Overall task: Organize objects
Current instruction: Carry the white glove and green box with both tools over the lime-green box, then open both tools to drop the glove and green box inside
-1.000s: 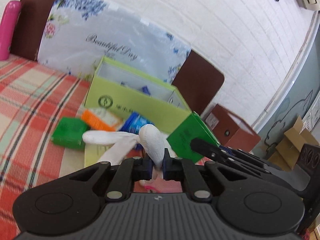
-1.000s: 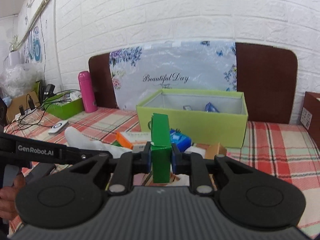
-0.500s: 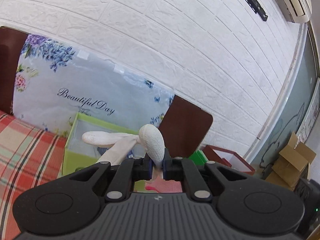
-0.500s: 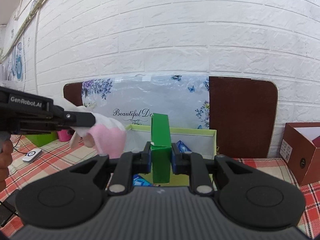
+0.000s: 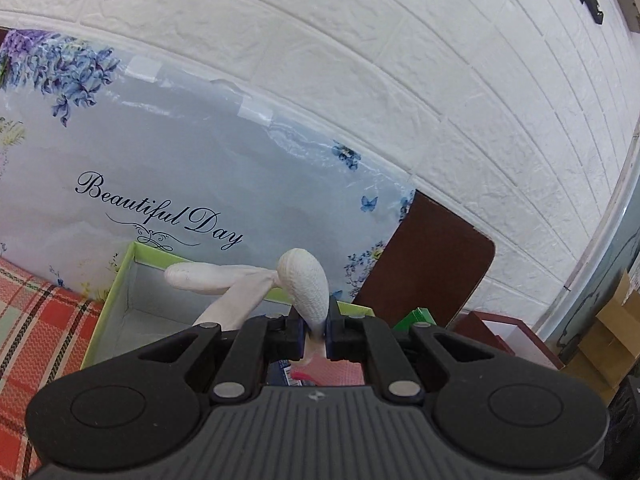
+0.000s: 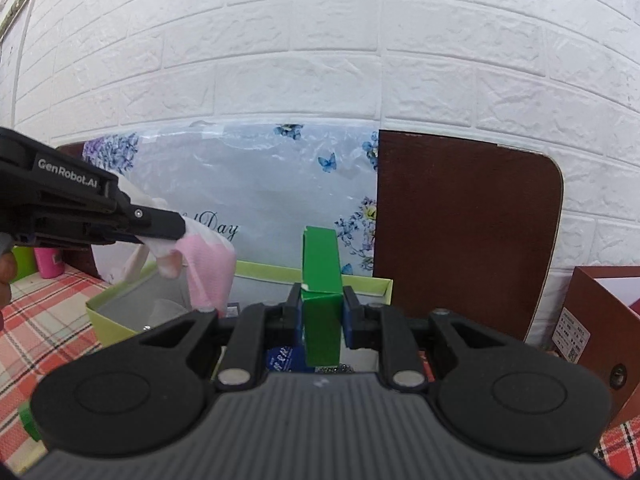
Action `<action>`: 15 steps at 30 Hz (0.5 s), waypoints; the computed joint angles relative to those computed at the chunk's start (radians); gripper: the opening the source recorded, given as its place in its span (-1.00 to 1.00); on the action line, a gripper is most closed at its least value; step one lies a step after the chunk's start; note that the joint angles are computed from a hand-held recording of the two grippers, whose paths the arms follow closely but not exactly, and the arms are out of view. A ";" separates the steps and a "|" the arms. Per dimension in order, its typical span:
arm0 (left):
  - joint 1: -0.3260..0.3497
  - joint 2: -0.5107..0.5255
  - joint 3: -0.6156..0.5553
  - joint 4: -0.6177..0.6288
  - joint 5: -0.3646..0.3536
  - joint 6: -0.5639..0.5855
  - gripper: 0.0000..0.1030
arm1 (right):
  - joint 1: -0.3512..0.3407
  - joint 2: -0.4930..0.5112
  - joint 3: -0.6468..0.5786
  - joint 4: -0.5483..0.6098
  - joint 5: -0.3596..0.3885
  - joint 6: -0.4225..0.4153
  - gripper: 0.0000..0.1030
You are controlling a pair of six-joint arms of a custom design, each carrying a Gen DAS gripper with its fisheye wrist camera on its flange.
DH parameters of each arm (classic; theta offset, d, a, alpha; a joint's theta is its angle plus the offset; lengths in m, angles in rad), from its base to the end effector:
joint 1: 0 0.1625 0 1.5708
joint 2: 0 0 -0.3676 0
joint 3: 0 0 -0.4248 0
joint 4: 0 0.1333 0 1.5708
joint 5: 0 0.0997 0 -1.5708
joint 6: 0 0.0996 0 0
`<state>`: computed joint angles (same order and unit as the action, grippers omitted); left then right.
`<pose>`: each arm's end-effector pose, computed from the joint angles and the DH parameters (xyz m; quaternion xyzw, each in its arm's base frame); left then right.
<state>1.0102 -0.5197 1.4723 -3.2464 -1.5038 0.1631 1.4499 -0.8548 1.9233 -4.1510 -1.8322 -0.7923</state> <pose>-0.2567 -0.6722 -0.0097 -0.3199 -0.8785 0.3527 0.0391 0.0407 -0.5567 0.1613 0.1533 -0.7107 0.5686 0.3850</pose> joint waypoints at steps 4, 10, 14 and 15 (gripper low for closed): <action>0.018 0.074 -0.096 0.040 0.021 -0.004 -0.73 | -0.016 0.049 -0.086 0.062 -0.013 -0.056 -0.50; 0.031 0.077 -0.095 0.092 0.100 -0.003 0.69 | -0.033 0.100 -0.101 -0.020 0.000 -0.152 0.75; 0.034 0.046 -0.047 0.063 0.097 0.016 0.69 | -0.033 0.093 -0.077 -0.028 -0.007 -0.157 0.87; 0.033 0.035 -0.033 0.055 0.095 0.018 0.69 | -0.029 0.090 -0.071 -0.027 -0.013 -0.154 0.90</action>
<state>1.0435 -0.4848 1.4398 -3.1910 -1.4092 0.1808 1.4208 -0.7644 1.8519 -4.1784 -1.8454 -0.9464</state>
